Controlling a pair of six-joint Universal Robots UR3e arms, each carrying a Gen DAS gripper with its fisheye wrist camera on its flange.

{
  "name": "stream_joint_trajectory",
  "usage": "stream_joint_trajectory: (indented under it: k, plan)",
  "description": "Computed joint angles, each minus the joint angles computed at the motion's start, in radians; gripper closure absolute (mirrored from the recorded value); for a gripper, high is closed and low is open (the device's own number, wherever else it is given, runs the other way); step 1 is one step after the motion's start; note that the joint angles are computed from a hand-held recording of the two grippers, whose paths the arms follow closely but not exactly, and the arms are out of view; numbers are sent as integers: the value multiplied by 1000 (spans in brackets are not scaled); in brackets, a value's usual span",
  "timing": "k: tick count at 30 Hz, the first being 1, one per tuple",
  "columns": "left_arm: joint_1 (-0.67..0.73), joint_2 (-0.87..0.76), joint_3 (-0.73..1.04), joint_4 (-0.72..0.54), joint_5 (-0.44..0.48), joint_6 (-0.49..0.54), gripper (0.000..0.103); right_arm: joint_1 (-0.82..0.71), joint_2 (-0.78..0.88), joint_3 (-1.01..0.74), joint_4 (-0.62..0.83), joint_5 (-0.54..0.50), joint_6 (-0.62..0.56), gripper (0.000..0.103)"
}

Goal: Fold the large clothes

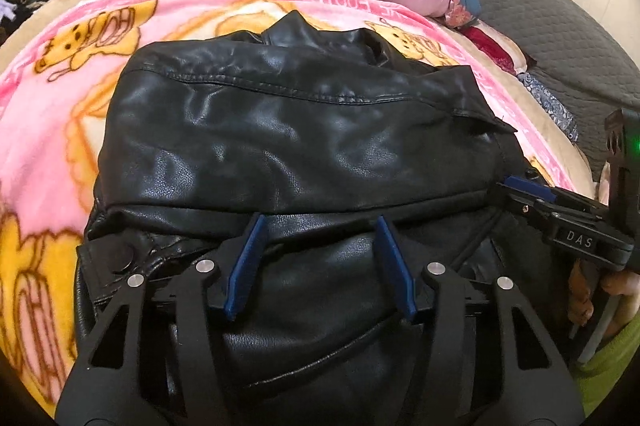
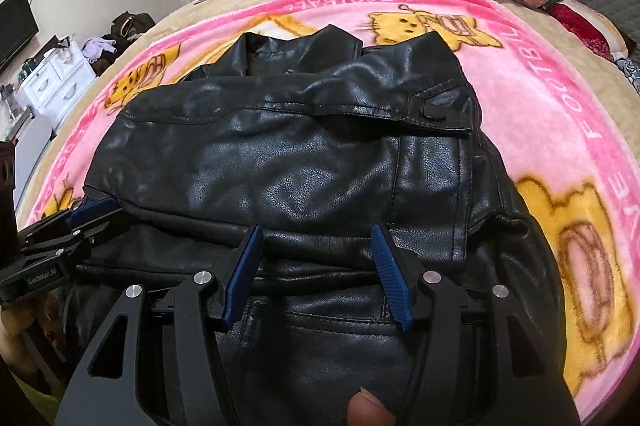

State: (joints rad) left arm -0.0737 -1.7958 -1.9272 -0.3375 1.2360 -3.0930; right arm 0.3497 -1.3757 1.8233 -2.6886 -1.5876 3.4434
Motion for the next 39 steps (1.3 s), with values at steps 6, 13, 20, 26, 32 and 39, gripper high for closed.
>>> stream_joint_trajectory:
  k: [6, 13, 20, 26, 32, 39]
  plan:
    - [-15, 24, -12, -7, 27, 10, 51, -25, -59, 96, -87, 51, 24, 44]
    - [-28, 75, -38, -27, 35, 18, 38, -29, -122, 177, -135, 63, 58, 33]
    - [-20, 138, -76, -28, 26, 15, 24, -24, -182, 248, -221, 58, 75, 15]
    - [-1, 210, -122, -32, 3, 17, 10, 7, -214, 280, -281, 21, 77, 10]
    - [2, 285, -166, -50, 4, 29, 10, 31, -254, 312, -320, 19, 74, 8]
    - [24, 382, -214, -73, -6, 49, 10, 74, -323, 350, -304, 15, 77, 8]
